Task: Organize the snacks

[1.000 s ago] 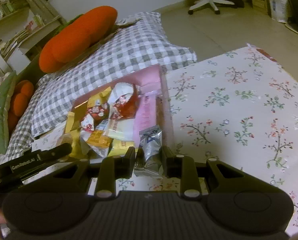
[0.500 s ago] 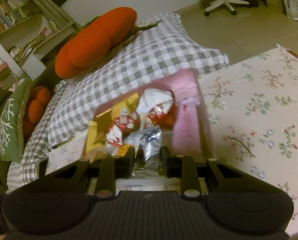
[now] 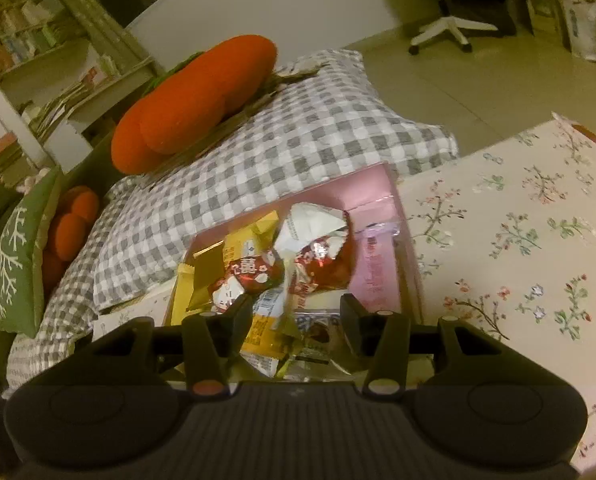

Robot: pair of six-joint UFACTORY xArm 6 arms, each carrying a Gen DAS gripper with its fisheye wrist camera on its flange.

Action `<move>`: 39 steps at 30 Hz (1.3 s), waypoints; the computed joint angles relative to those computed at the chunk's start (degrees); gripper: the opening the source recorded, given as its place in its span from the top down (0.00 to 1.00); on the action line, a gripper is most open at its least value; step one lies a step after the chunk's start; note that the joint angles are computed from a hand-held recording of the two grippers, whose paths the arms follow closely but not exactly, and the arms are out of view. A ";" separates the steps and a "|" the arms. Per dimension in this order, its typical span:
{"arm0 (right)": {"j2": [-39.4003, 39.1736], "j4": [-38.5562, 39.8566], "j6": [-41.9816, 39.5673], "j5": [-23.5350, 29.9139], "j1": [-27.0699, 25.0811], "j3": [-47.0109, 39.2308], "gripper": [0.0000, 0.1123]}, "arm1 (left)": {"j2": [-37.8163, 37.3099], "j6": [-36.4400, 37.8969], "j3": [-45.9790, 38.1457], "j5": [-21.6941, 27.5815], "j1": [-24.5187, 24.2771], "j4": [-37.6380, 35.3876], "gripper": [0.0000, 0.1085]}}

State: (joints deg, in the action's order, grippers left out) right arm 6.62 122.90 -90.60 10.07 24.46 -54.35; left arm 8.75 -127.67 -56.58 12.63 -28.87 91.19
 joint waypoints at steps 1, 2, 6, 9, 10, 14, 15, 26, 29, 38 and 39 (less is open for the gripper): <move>-0.18 -1.31 1.67 0.23 -0.09 0.40 0.58 | -0.25 -0.22 0.30 -0.02 0.06 -0.23 0.52; -0.39 -2.96 3.50 0.46 -0.15 0.83 0.58 | -0.54 -0.65 0.61 -0.08 0.11 -0.26 0.51; -1.68 -5.52 6.09 0.01 0.13 2.48 0.58 | -1.85 0.33 1.94 1.63 -0.45 -1.96 0.46; -2.92 -8.85 9.72 0.09 0.36 4.10 0.58 | -2.94 0.05 3.01 2.39 -0.58 -2.73 0.46; -3.36 -9.73 10.65 0.09 0.43 4.65 0.58 | -3.22 0.13 3.35 2.10 -0.54 -3.19 0.46; -5.69 -15.82 15.92 0.18 1.19 7.67 0.58 | -4.53 5.10 4.83 3.03 -2.07 -9.53 0.46; -6.18 -17.84 17.62 0.12 1.51 8.36 0.58 | -4.99 7.73 5.17 4.55 -3.07 -12.44 0.45; -14.00 -18.55 11.60 -7.84 8.31 15.24 0.51 | -13.20 21.72 8.23 26.96 -17.12 -26.44 0.37; -16.02 -14.86 7.79 -10.75 9.95 16.49 0.50 | -14.66 22.47 8.80 30.41 -19.97 -26.48 0.34; -22.32 -3.52 -3.46 -13.46 11.85 20.15 0.39 | -18.62 21.04 11.37 35.23 -25.13 -26.97 0.28; -22.86 -3.45 -3.52 -13.47 12.09 20.63 0.38 | -18.87 21.07 11.57 35.56 -25.58 -27.42 0.28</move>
State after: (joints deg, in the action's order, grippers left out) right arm -16.24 119.45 -94.12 -3.40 36.55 -33.72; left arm -10.12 -106.60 -45.01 48.20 -54.45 63.77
